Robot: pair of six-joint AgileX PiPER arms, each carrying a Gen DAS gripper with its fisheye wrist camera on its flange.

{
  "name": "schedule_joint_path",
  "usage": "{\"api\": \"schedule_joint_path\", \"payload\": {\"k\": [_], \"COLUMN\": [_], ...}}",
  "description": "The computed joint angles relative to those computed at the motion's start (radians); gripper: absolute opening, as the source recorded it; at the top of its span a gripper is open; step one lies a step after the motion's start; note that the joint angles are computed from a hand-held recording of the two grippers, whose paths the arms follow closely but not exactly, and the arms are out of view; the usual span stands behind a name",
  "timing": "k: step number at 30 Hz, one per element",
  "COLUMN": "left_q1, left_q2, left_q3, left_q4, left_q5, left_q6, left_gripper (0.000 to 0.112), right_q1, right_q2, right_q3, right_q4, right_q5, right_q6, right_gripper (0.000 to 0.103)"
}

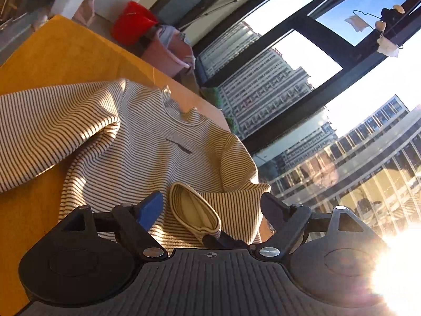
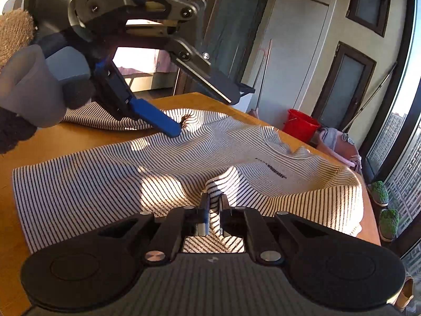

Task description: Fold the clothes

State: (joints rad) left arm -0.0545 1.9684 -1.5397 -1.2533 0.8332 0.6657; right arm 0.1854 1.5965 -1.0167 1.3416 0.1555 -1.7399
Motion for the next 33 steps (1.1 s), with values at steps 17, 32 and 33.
{"api": "schedule_joint_path", "payload": {"k": [17,32,33], "left_q1": [-0.06,-0.05,-0.049], "left_q2": [0.053,-0.065,-0.058], "left_q3": [0.072,-0.176,-0.218], "left_q4": [-0.229,0.084,0.13], "left_q5": [-0.017,-0.205,-0.201], "left_q6": [0.162,0.037,-0.008], "left_gripper": [0.017,0.011,0.011], "right_q1": [-0.083,-0.193,-0.176], "right_q2": [-0.102,-0.145,-0.132], "right_q3": [-0.001,0.026,0.025], "right_q4": [-0.235,-0.083,-0.073], "right_q5": [0.217,0.068,0.032], "right_q6": [0.242,0.014,-0.032], "right_gripper": [0.024,0.088,0.088]}}
